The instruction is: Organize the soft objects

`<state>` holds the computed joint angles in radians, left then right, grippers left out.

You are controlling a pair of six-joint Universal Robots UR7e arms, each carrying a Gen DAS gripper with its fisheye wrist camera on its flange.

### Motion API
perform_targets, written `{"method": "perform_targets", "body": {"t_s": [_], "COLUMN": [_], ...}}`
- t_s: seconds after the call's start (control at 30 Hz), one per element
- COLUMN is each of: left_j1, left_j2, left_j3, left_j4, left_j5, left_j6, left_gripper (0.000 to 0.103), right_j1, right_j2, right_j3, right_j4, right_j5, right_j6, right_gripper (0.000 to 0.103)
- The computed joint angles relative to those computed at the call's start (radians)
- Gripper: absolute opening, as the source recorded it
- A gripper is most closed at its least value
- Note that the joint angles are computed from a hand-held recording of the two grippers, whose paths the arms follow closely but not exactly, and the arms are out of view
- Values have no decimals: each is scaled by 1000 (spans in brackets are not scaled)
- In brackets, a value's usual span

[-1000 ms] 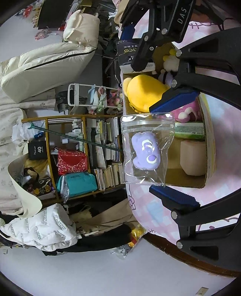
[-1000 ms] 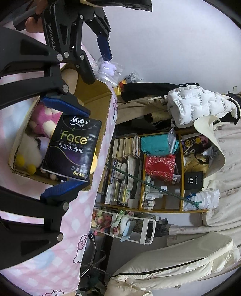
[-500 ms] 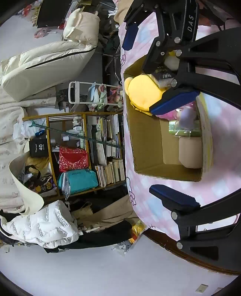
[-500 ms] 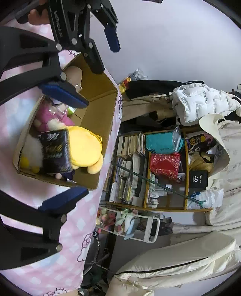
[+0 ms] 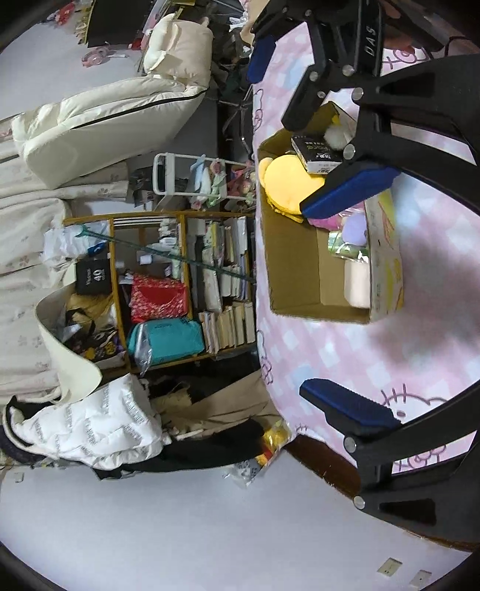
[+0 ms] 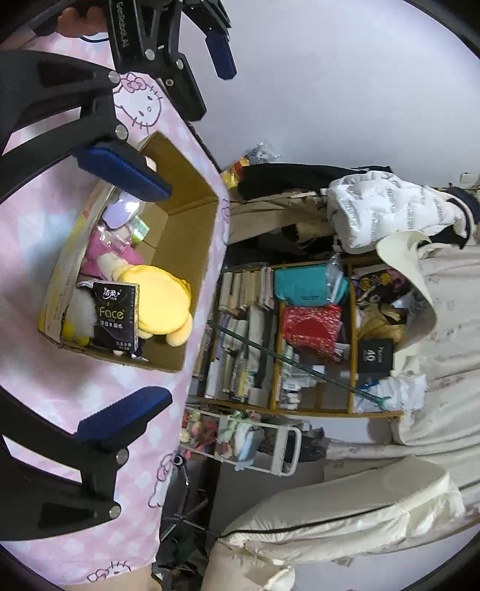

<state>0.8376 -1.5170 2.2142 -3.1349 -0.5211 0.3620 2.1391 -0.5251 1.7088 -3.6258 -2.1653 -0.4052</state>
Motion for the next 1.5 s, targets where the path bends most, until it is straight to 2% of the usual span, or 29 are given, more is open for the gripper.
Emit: {"method": "perform_targets", "body": {"t_s": [0.1, 0.17, 0.23, 0.33, 0.47, 0.53, 0.63, 0.77, 0.9, 1.03, 1.17, 1.33, 1.37, 1.43, 1.5], "left_j1": [-43, -81, -112, -150, -204, -224, -257, -284, -309, -326, -327, -294, -283, -272, -255], "left_j2": [-30, -45, -62, -98, -143, -163, -179, -231, -292, -324, -377, -372, -367, -324, -300], "left_j3": [31, 55, 73, 93, 136, 151, 178, 219, 259, 288, 319, 331, 330, 331, 323], "left_j4": [-48, -125, -168, -173, -259, -263, -314, -280, -195, -160, -71, -59, -76, -213, -250], "left_j5": [44, 79, 105, 133, 169, 187, 219, 211, 233, 259, 251, 246, 231, 230, 221], "left_j6": [4, 43, 67, 48, 49, 49, 96, 93, 15, -14, -55, -62, -54, 31, 64], "left_gripper": [95, 100, 100, 102, 102, 102, 102, 102, 102, 102, 102, 102, 102, 102, 102], "right_j1": [21, 32, 44, 61, 77, 82, 87, 91, 91, 87, 81, 84, 82, 83, 83], "right_j2": [-12, -25, -38, -58, -86, -100, -123, -147, -155, -155, -143, -120, -116, -114, -104], "right_j3": [18, 32, 48, 71, 102, 123, 155, 199, 229, 253, 271, 264, 264, 263, 260], "right_j4": [-41, -59, -80, -107, -125, -138, -156, -178, -194, -229, -282, -308, -313, -316, -347], "right_j5": [-16, -18, -23, -35, -49, -54, -56, -56, -59, -38, -31, -57, -56, -57, -61], "right_j6": [-11, -9, -7, -5, 6, 15, 28, 51, 62, 59, 63, 32, 29, 29, 7], "right_gripper": [103, 103, 103, 103, 103, 103, 103, 103, 103, 103, 103, 103, 103, 103, 103]}}
